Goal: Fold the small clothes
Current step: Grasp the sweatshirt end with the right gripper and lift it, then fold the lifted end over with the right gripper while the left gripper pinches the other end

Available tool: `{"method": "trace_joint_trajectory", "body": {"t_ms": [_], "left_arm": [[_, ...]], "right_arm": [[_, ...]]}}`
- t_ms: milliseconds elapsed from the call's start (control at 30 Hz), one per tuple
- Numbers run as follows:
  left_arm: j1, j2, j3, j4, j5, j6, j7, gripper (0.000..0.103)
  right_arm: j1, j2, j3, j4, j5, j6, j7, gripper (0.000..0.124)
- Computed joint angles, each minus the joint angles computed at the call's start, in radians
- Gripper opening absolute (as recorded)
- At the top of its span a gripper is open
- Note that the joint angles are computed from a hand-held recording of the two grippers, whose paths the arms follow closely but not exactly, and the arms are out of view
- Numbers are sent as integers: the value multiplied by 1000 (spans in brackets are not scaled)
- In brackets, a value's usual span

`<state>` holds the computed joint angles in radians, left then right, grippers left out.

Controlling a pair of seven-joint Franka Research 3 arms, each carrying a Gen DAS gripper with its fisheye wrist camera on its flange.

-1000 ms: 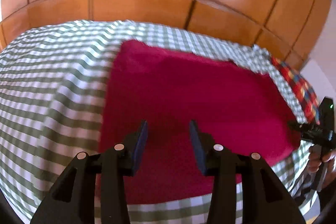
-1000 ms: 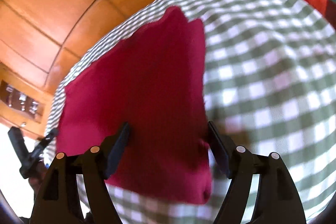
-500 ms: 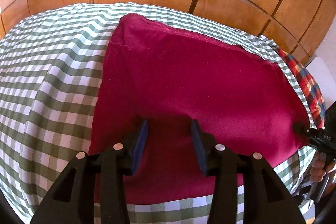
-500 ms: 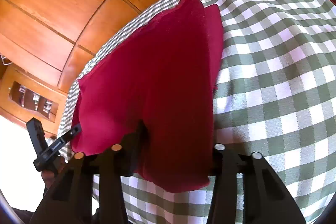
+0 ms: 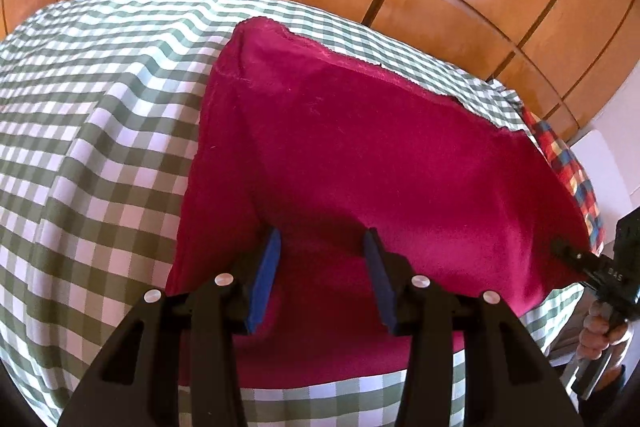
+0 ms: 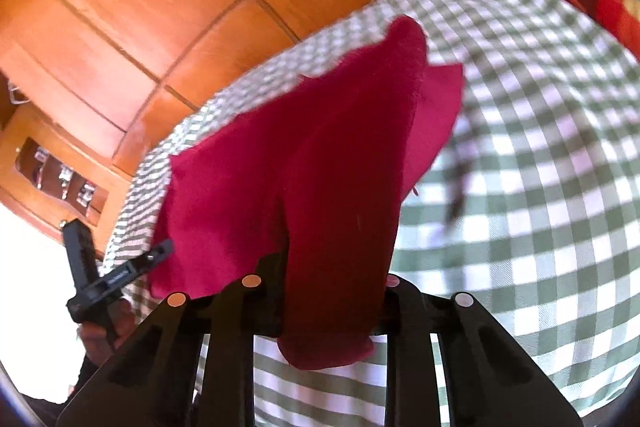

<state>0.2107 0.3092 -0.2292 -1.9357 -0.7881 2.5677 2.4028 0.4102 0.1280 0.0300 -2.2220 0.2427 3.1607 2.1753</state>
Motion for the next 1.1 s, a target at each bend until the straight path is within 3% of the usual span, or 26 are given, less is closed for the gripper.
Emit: {"method": "trace_joint_trajectory", "body": {"t_ms": [133, 200, 300, 400, 767, 933, 1100], "left_arm": [[50, 34, 1, 60, -83, -126, -4, 39], [53, 46, 8, 74, -87, -147, -6, 31], [62, 52, 8, 78, -106, -165, 14, 28], [69, 62, 9, 90, -122, -188, 27, 28], [117, 118, 15, 166, -187, -349, 52, 29], [140, 129, 20, 189, -218, -391, 37, 31], [206, 150, 33, 224, -324, -483, 1, 42]], "right_arm": [[28, 13, -14, 75, -69, -12, -25, 21], [11, 37, 20, 133, -60, -25, -86, 21], [-11, 82, 68, 221, -31, -54, -179, 21], [11, 145, 70, 325, -31, -105, -229, 21], [54, 360, 104, 665, -3, -300, -389, 21], [102, 478, 71, 843, -44, -429, -403, 21], [154, 541, 28, 937, -120, -521, -390, 22]]}}
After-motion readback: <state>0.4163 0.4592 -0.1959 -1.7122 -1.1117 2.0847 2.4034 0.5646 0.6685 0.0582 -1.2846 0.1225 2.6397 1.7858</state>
